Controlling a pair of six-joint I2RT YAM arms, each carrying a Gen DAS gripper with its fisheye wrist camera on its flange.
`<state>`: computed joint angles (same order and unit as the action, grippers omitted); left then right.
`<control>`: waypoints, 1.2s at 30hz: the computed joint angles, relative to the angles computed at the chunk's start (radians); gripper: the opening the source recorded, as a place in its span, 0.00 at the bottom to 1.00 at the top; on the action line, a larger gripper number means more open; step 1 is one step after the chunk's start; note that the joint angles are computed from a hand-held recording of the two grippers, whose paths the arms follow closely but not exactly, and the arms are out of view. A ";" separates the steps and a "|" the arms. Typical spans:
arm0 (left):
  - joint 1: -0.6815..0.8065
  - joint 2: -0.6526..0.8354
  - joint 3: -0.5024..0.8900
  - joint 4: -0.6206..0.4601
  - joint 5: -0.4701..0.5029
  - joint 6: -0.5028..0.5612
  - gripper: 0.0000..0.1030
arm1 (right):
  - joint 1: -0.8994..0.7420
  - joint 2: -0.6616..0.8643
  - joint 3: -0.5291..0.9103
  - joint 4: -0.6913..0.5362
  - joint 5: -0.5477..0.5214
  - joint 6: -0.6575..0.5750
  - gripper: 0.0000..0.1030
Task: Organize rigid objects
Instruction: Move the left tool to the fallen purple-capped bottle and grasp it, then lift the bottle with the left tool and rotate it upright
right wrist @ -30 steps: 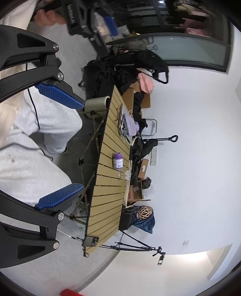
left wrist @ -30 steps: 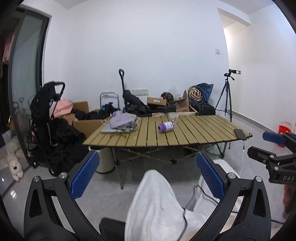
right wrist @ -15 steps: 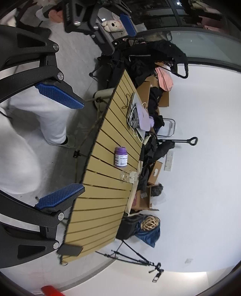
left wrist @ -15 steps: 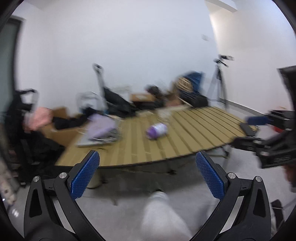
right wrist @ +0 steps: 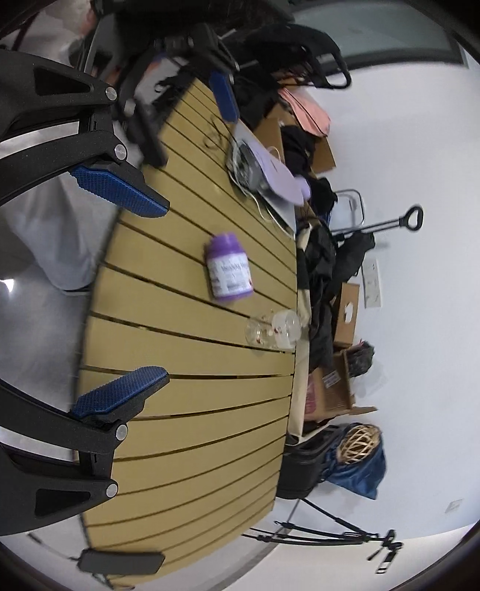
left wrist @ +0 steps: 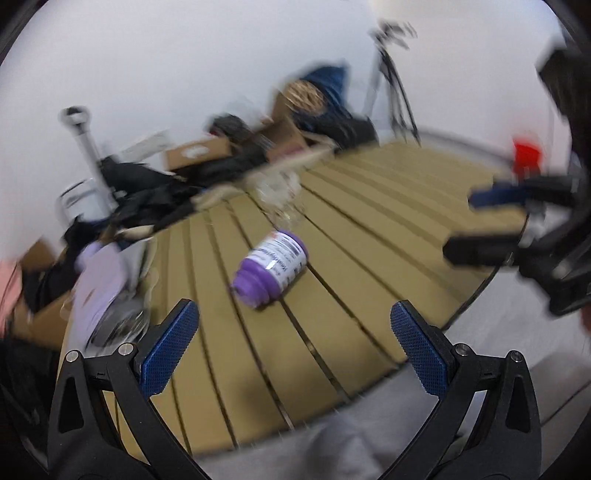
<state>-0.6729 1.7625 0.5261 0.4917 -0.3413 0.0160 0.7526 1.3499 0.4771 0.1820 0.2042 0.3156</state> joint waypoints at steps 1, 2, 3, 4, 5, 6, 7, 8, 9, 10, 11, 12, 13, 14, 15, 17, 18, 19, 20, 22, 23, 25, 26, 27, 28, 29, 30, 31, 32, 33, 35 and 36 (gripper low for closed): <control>0.021 0.049 0.044 -0.019 0.030 0.033 1.00 | -0.040 0.056 0.027 0.025 -0.036 -0.009 0.85; 0.060 0.114 0.114 -0.045 0.080 0.075 1.00 | -0.083 0.116 0.059 0.045 -0.080 -0.016 0.85; 0.086 0.153 0.164 -0.072 0.111 0.098 1.00 | -0.120 0.179 0.097 0.059 -0.125 -0.024 0.85; 0.113 0.207 0.239 -0.114 0.122 0.118 1.00 | -0.138 0.215 0.117 0.071 -0.146 -0.028 0.85; 0.135 0.251 0.304 -0.157 0.129 0.133 1.00 | -0.164 0.267 0.147 0.086 -0.175 -0.039 0.85; 0.159 0.287 0.366 -0.198 0.151 0.150 1.00 | -0.183 0.307 0.174 0.092 -0.199 -0.052 0.85; 0.185 0.325 0.428 -0.236 0.178 0.164 1.00 | -0.201 0.348 0.202 0.097 -0.222 -0.064 0.85; 0.202 0.350 0.470 -0.270 0.198 0.169 1.00 | -0.221 0.388 0.230 0.104 -0.247 -0.075 0.85; 0.221 0.379 0.522 -0.322 0.224 0.177 1.00 | -0.238 0.420 0.250 0.114 -0.271 -0.080 0.85; 0.244 0.412 0.583 -0.393 0.268 0.196 1.00 | -0.256 0.449 0.268 0.125 -0.296 -0.079 0.85; 0.258 0.442 0.635 -0.451 0.295 0.209 1.00 | -0.275 0.480 0.290 0.136 -0.323 -0.071 0.85; 0.269 0.468 0.674 -0.487 0.306 0.211 0.98 | -0.290 0.500 0.300 0.145 -0.350 -0.062 0.85; 0.277 0.488 0.704 -0.513 0.317 0.203 0.95 | -0.306 0.525 0.318 0.151 -0.384 -0.052 0.85; 0.286 0.511 0.739 -0.546 0.339 0.195 0.93 | -0.320 0.557 0.340 0.158 -0.421 -0.040 0.85; 0.297 0.533 0.774 -0.586 0.370 0.184 0.85 | -0.327 0.581 0.357 0.160 -0.443 -0.034 0.85; 0.316 0.581 0.839 -0.662 0.429 0.143 0.65 | -0.326 0.639 0.405 0.151 -0.463 -0.033 0.85; 0.321 0.593 0.849 -0.670 0.432 0.126 0.59 | -0.325 0.664 0.427 0.143 -0.466 -0.033 0.85; 0.325 0.591 0.834 -0.640 0.429 0.118 0.59 | -0.326 0.690 0.453 0.133 -0.473 -0.029 0.85; 0.330 0.583 0.814 -0.613 0.438 0.120 0.59 | -0.331 0.717 0.479 0.127 -0.489 -0.020 0.85; 0.339 0.565 0.775 -0.575 0.451 0.112 0.59 | -0.342 0.753 0.518 0.123 -0.516 -0.003 0.85; 0.342 0.552 0.750 -0.552 0.450 0.108 0.59 | -0.350 0.771 0.541 0.118 -0.532 0.006 0.85; 0.343 0.522 0.690 -0.485 0.436 0.097 0.58 | -0.359 0.798 0.584 0.103 -0.561 0.022 0.85; 0.347 0.496 0.647 -0.440 0.445 0.089 0.58 | -0.363 0.810 0.604 0.101 -0.582 0.032 0.85; 0.352 0.477 0.618 -0.408 0.450 0.081 0.58 | -0.366 0.821 0.623 0.099 -0.600 0.039 0.85; 0.356 0.446 0.571 -0.366 0.457 0.071 0.58 | -0.368 0.832 0.645 0.096 -0.624 0.050 0.85; 0.361 0.420 0.537 -0.335 0.470 0.064 0.58 | -0.372 0.847 0.667 0.100 -0.661 0.069 0.85; 0.365 0.393 0.501 -0.301 0.482 0.058 0.58 | -0.374 0.864 0.696 0.100 -0.701 0.091 0.85; 0.370 0.382 0.490 -0.296 0.494 0.060 0.58 | -0.376 0.876 0.714 0.099 -0.725 0.102 0.85; 0.376 0.378 0.500 -0.321 0.503 0.072 0.58 | -0.374 0.891 0.742 0.097 -0.753 0.122 0.85; 0.388 0.396 0.539 -0.358 0.508 0.088 0.58 | -0.371 0.897 0.763 0.090 -0.758 0.122 0.85; 0.404 0.400 0.565 -0.416 0.522 0.104 0.58 | -0.345 0.888 0.802 0.049 -0.695 0.066 0.85; 0.419 0.415 0.590 -0.438 0.540 0.119 0.57 | -0.327 0.880 0.823 0.024 -0.653 0.018 0.85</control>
